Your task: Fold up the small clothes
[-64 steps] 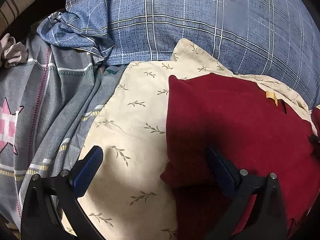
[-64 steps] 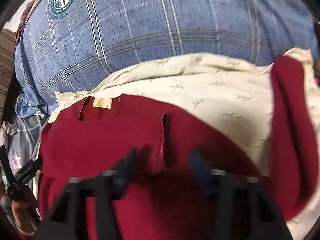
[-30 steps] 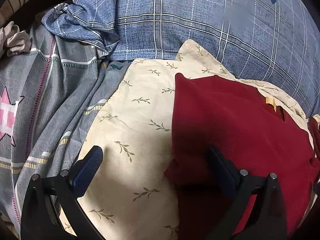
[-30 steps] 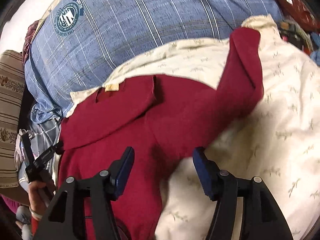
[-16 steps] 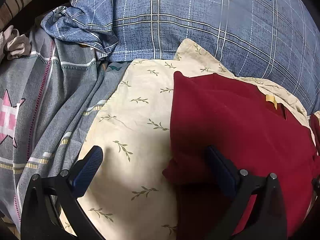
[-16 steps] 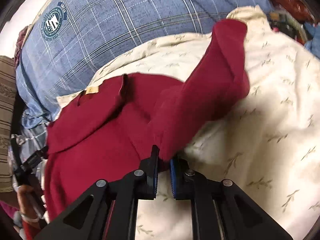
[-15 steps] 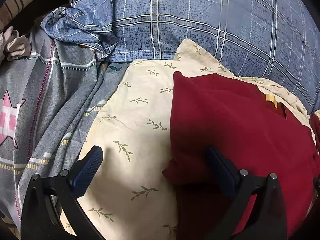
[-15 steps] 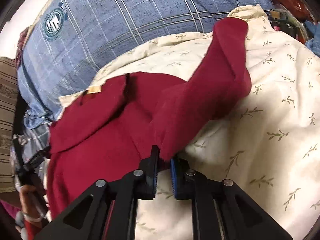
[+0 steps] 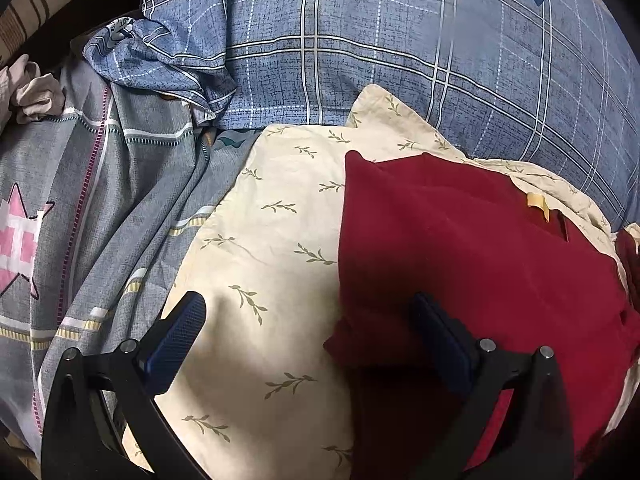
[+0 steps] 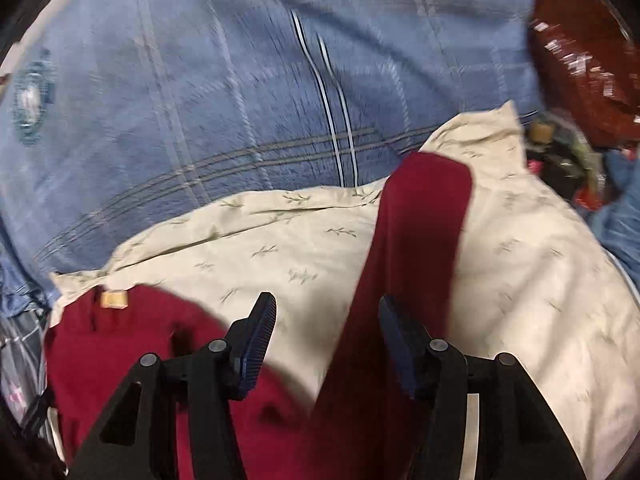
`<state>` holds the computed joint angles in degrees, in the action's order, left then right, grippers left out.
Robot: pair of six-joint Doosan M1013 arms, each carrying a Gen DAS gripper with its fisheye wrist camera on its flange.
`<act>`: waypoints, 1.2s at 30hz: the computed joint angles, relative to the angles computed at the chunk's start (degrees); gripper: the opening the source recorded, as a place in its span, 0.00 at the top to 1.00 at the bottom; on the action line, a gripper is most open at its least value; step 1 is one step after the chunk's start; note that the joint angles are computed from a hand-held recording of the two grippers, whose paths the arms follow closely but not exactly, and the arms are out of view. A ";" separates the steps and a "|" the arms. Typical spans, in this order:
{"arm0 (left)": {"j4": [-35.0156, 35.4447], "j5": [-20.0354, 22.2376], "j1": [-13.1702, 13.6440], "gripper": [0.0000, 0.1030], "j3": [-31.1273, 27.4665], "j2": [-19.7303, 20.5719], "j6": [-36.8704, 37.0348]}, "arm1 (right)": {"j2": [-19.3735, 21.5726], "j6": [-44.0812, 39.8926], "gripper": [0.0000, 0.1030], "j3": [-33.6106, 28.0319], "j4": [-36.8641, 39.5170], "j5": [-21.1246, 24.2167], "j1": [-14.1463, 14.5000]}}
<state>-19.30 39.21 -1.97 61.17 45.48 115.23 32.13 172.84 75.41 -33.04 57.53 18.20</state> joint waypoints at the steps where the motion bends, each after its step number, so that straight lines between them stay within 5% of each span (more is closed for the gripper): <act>1: 0.21 -0.01 -0.05 0.00 -0.14 0.08 -0.10 | 1.34 -1.67 0.49 -1.47 1.05 2.47 -0.80; 3: 0.85 -0.36 -0.20 0.00 -0.15 0.13 -0.07 | 3.39 -2.96 0.49 -3.51 3.38 7.37 -2.02; 7: 1.13 -0.26 -0.23 0.00 -0.30 0.30 0.06 | 3.18 1.53 0.51 -1.63 3.16 6.83 -3.30; 12: 1.15 -0.67 -0.23 0.00 0.08 0.04 0.10 | 2.26 0.43 0.77 0.46 1.96 4.54 -3.34; 14: 0.91 -0.97 -0.16 0.00 0.28 -0.16 0.24 | 0.65 1.72 0.91 2.53 1.23 0.86 -3.01; 19: -3.86 -2.93 0.72 0.00 1.55 -1.31 2.83 | -5.39 11.22 0.93 8.91 -6.59 -11.53 -0.48; 24: -12.30 -4.33 2.01 0.00 2.41 -2.11 6.87 | -7.26 11.22 0.93 8.54 -11.93 -20.02 2.32; 30: -18.29 -3.24 3.05 0.00 2.30 -2.03 9.86 | -3.39 -3.16 0.93 1.50 -3.80 -27.45 3.50; 36: -26.89 3.22 4.25 0.00 0.60 -1.00 13.70 | 6.48 -27.58 0.92 -10.61 15.61 -27.07 5.27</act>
